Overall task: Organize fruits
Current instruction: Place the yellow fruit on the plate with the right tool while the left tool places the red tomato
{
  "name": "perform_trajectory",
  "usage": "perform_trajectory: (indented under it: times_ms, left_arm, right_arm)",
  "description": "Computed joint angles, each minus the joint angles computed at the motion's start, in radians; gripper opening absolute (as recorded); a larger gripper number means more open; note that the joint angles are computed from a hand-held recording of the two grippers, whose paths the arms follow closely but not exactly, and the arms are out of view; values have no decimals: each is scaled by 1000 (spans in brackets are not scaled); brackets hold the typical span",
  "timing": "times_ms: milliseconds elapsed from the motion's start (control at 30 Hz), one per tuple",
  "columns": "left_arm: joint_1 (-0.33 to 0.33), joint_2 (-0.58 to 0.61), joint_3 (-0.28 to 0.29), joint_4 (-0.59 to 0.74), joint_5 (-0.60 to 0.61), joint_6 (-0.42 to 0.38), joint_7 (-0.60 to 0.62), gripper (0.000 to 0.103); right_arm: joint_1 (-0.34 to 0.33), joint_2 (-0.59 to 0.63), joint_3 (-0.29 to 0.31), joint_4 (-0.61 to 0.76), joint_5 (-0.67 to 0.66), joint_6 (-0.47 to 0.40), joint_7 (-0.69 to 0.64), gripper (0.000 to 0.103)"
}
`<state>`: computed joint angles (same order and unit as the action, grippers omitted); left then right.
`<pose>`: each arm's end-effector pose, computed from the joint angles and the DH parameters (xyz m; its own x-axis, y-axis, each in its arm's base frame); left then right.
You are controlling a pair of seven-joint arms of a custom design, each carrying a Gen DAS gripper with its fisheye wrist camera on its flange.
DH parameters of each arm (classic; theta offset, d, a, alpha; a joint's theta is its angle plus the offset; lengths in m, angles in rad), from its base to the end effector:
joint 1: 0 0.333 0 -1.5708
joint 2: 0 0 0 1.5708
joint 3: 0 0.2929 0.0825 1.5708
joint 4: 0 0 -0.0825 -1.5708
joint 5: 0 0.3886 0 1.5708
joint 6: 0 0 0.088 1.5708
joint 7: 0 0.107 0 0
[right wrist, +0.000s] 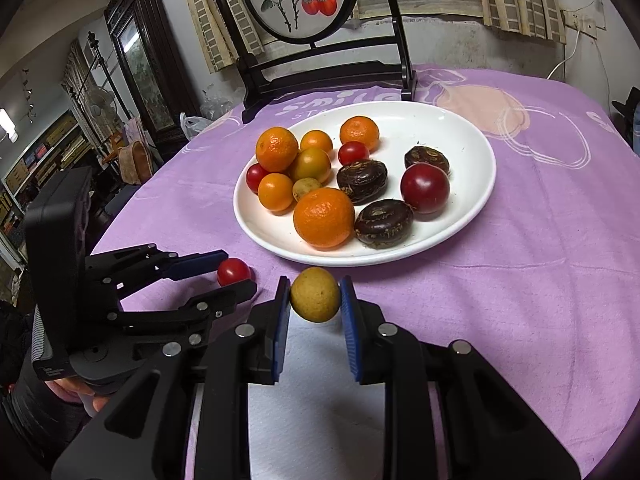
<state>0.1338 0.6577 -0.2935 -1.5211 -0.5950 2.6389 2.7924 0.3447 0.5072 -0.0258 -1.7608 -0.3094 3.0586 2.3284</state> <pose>0.7322 -0.0632 0.3129 -0.7218 -0.6917 -0.0231 -0.5129 0.5571 -0.6531 0.6571 0.2448 0.3469 -0.0177 -0.9591 -0.2827 -0.7260 0.2067 -0.6559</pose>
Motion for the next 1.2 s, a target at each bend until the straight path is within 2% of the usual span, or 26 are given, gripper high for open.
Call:
perform_trajectory:
  times_ms: [133, 233, 367, 500, 567, 633, 667, 700, 800, 900, 967, 1033, 1100, 1200]
  left_arm:
    - [-24, 20, 26, 24, 42, -8, -43, 32]
    - [-18, 23, 20, 26, 48, -9, -49, 32]
    - [-16, 17, 21, 22, 53, -18, -71, 31]
    - [11, -17, -6, -18, 9, -4, -52, 31]
    - [32, -45, -26, -49, -34, -3, -27, 31]
    - [55, -84, -50, -93, -94, 16, 26, 31]
    - [65, -99, -63, -106, -127, 19, 57, 31]
    - [75, -115, -77, -118, -168, 29, 92, 31]
    - [71, -129, -83, -102, -254, 32, 129, 31]
    - [27, -76, -62, 13, -285, 22, 48, 31]
    - [-16, -23, -38, 99, -251, 30, -29, 31]
    - [-53, 39, -19, 187, -195, 34, -111, 31]
    - [-100, 116, 13, 299, -109, 11, -222, 31]
    - [-147, 201, 38, 411, -2, 11, -321, 31]
  right_arm:
    - [-3, 2, 5, 2, 5, -1, -5, 25]
    - [7, 1, -6, -1, 2, 4, 6, 25]
    - [-3, -5, 9, -14, 9, 18, -1, 25]
    - [-2, -18, 16, -36, 10, 43, -7, 26]
    - [14, -29, -1, -51, 1, 67, -3, 26]
    - [68, -37, -67, -61, -25, 105, 22, 26]
    - [127, -40, -140, -67, -43, 131, 58, 26]
    - [165, -40, -188, -69, -51, 150, 81, 26]
    - [320, -16, -391, -59, -29, 202, 167, 26]
    - [345, 29, -452, -3, 11, 189, 194, 26]
    - [329, 63, -457, 41, 24, 177, 204, 25]
    - [280, 99, -424, 99, 25, 155, 204, 25]
    - [230, 127, -385, 144, 18, 135, 202, 25]
    - [132, 178, -296, 231, 4, 90, 181, 25]
